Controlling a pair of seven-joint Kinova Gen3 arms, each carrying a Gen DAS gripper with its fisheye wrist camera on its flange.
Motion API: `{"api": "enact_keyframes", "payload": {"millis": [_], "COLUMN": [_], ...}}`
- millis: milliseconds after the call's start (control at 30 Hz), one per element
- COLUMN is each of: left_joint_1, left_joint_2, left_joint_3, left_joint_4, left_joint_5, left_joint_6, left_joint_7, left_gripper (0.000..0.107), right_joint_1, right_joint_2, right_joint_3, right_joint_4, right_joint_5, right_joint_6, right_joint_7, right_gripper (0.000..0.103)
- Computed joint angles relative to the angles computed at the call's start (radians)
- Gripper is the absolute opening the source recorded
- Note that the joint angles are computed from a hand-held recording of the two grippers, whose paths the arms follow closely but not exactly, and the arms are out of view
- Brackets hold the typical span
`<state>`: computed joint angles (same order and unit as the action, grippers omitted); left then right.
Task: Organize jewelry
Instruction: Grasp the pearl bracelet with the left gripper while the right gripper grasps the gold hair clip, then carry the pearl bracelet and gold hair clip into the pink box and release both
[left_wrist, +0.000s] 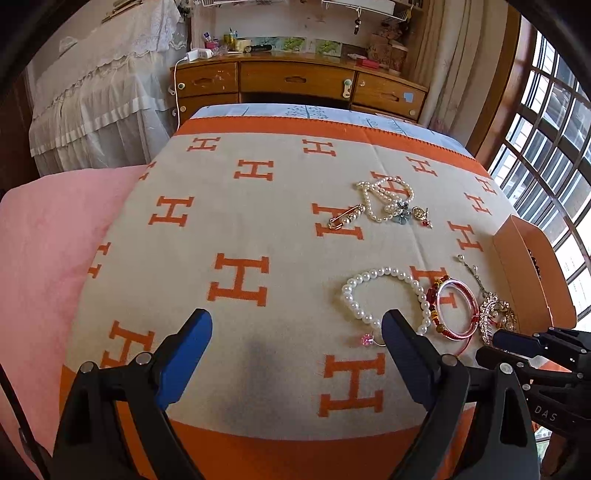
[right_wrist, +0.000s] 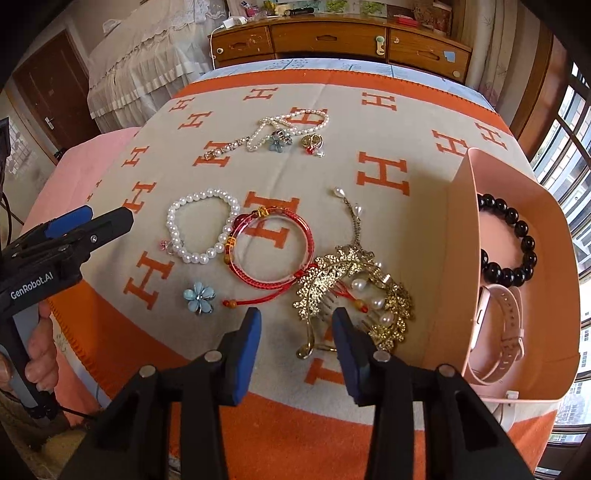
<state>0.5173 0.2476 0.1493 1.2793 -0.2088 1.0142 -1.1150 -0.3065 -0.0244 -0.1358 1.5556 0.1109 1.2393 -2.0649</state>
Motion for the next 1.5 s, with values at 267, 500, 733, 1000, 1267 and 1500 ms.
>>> {"api": "enact_keyframes", "payload": {"millis": [267,500,733,1000,1267,1500], "left_joint_1": [0.007,0.013,-0.049,-0.041,0.086,0.079], "left_joint_2": [0.001,0.004,0.048,0.156,0.259,0.246], "left_joint_3": [0.004,0.001,0.018,0.007,-0.038,-0.036], "left_joint_4": [-0.007,-0.017,-0.074,-0.229,-0.373,-0.363], "left_joint_5": [0.0,-0.013,0.112,0.176,0.065,0.084], "left_joint_6": [0.0,0.003,0.042,0.17,0.317,0.286], "left_joint_7": [-0.012,0.0,-0.101,-0.158,-0.176,-0.184], "left_gripper": [0.092,0.092,0.092,0.079,0.076,0.008], "right_joint_1": [-0.038,0.005,0.053,0.11,0.129,0.105], "right_joint_2": [0.008,-0.074,-0.143,-0.176,-0.135,-0.058], "right_joint_3": [-0.02,0.004,0.027,0.069,0.08,0.043], "right_joint_4": [-0.009,0.015,0.023,0.046,0.034,0.01], "right_joint_5": [0.088,0.001,-0.094,-0.185,-0.245,-0.189], "right_joint_6": [0.046,-0.04,-0.129,-0.188,-0.144,-0.11], "right_joint_7": [0.018,0.073,0.139,0.198,0.256,0.264], "right_gripper": [0.012,0.007,0.0,0.0,0.003,0.03]}}
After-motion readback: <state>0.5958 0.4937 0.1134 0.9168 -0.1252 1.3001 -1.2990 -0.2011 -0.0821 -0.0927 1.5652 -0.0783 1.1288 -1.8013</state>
